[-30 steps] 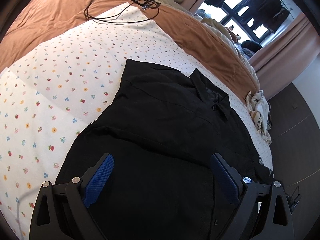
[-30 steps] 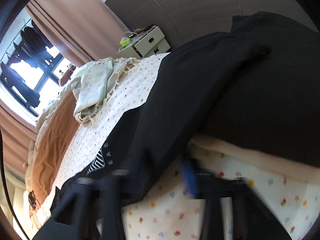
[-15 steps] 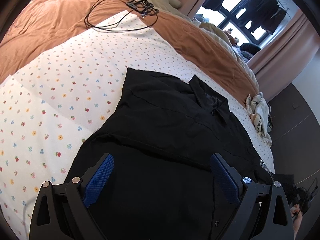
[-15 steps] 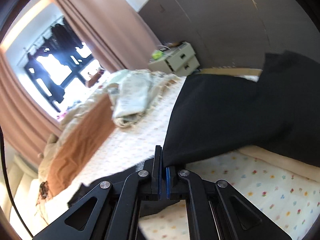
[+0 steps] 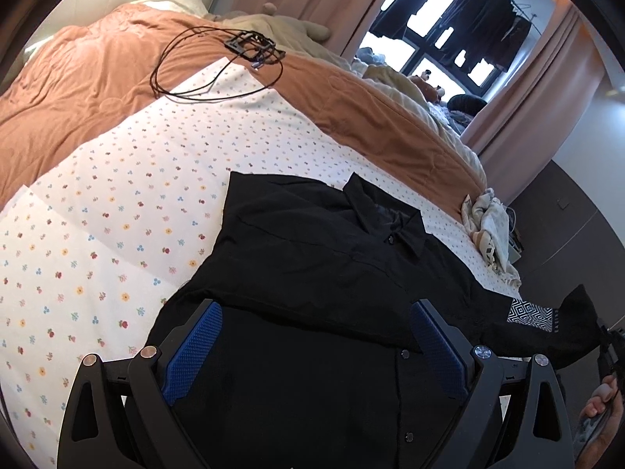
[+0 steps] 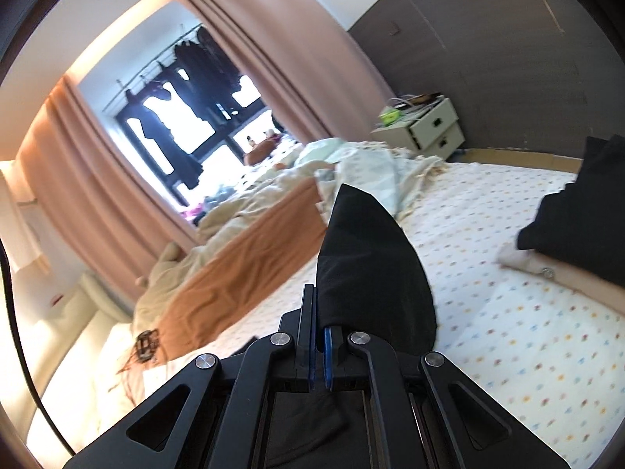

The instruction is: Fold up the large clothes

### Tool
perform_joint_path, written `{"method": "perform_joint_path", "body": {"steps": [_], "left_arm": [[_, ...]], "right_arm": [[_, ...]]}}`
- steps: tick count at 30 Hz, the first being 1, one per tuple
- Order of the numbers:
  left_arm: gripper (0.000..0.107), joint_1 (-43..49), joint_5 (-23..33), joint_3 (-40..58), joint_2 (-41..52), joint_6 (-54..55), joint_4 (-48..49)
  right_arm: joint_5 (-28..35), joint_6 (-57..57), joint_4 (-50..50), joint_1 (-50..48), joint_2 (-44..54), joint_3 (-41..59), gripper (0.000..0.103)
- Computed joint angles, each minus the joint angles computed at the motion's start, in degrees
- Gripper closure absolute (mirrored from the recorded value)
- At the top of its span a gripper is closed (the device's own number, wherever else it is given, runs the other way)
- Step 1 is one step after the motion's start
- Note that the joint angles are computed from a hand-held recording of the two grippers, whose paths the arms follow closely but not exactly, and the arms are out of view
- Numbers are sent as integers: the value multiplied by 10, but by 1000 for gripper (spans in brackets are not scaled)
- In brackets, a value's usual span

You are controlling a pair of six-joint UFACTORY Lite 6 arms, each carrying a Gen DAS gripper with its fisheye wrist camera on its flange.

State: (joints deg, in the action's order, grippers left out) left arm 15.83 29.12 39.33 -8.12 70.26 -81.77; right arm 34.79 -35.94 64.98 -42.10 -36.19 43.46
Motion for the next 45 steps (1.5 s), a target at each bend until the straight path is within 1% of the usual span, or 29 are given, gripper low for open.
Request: {"method": "perform_joint_path", "body": {"steps": [3, 8, 10, 11, 12, 15, 17, 19, 22, 24, 26, 27, 28, 29, 30, 31, 32, 34, 36, 37, 38, 39, 40, 41, 42, 43, 45], "left_arm": [[10, 4, 0, -2, -8, -3, 0], [10, 3, -4, -5, -17, -7, 6], [10, 2, -5, -5, -18, -7, 7], [10, 0, -7, -8, -21, -5, 7], [10, -1, -12, -9, -23, -5, 6], [10, 0, -17, -13, -27, -5, 1], [10, 6, -26, -14, -30, -8, 1], [10, 13, -38, -14, -33, -12, 0], [10, 51, -19, -3, -16, -18, 5], [10, 71, -11, 10, 4, -32, 18], [10, 92, -5, 24, 28, -48, 30], [10, 102, -4, 30, 40, -58, 35], [10, 112, -4, 35, 48, -67, 40], [10, 119, -3, 38, 54, -70, 40], [10, 125, -2, 41, 60, -71, 40], [10, 127, -4, 46, 65, -77, 43], [10, 129, -4, 47, 67, -78, 45], [10, 127, -5, 46, 66, -77, 45], [10, 119, -8, 41, 62, -72, 42], [10, 113, -10, 38, 60, -69, 40], [10, 107, -12, 35, 58, -69, 39], [10, 97, -14, 32, 55, -67, 38], [10, 89, -16, 31, 54, -66, 35], [10, 79, -19, 28, 50, -64, 33], [10, 70, -22, 25, 47, -62, 31], [10, 62, -25, 23, 45, -62, 31], [10, 50, -27, 18, 40, -60, 29]], "right_arm": [[-20, 31, -12, 44, -19, -9, 99], [-75, 83, -27, 135, -38, -37, 99], [-112, 119, -44, 188, -44, -51, 99], [-129, 126, -41, 212, -46, -59, 99], [-141, 109, -16, 227, -45, -66, 99], [-187, -32, 152, 291, -24, -93, 99], [-242, -129, 272, 360, -6, -102, 99], [-270, -231, 392, 415, 33, -94, 99], [-263, -397, 572, 462, 93, -84, 99], [-241, -512, 692, 488, 146, -74, 99], [-181, -620, 812, 511, 221, -68, 99], [-167, -677, 872, 527, 250, -63, 99], [-163, -713, 910, 543, 283, -52, 99], [-166, -731, 924, 555, 322, -36, 99], [-177, -727, 913, 564, 353, -20, 98], [-193, -698, 879, 570, 384, 1, 98], [-206, -645, 821, 571, 415, 20, 97], [-193, -525, 706, 566, 484, 50, 93], [-173, -405, 591, 550, 513, 62, 85], [-165, -369, 555, 544, 511, 58, 82], [-157, -357, 541, 536, 498, 43, 74], [-155, -368, 550, 536, 486, 27, 62], [-150, -364, 543, 528, 466, 9, 57], [-145, -352, 529, 517, 444, -10, 49], [-139, -332, 506, 499, 416, -32, 47], [-135, -316, 489, 483, 390, -50, 46], [-131, -309, 488, 446, 330, -96, 46]]}}
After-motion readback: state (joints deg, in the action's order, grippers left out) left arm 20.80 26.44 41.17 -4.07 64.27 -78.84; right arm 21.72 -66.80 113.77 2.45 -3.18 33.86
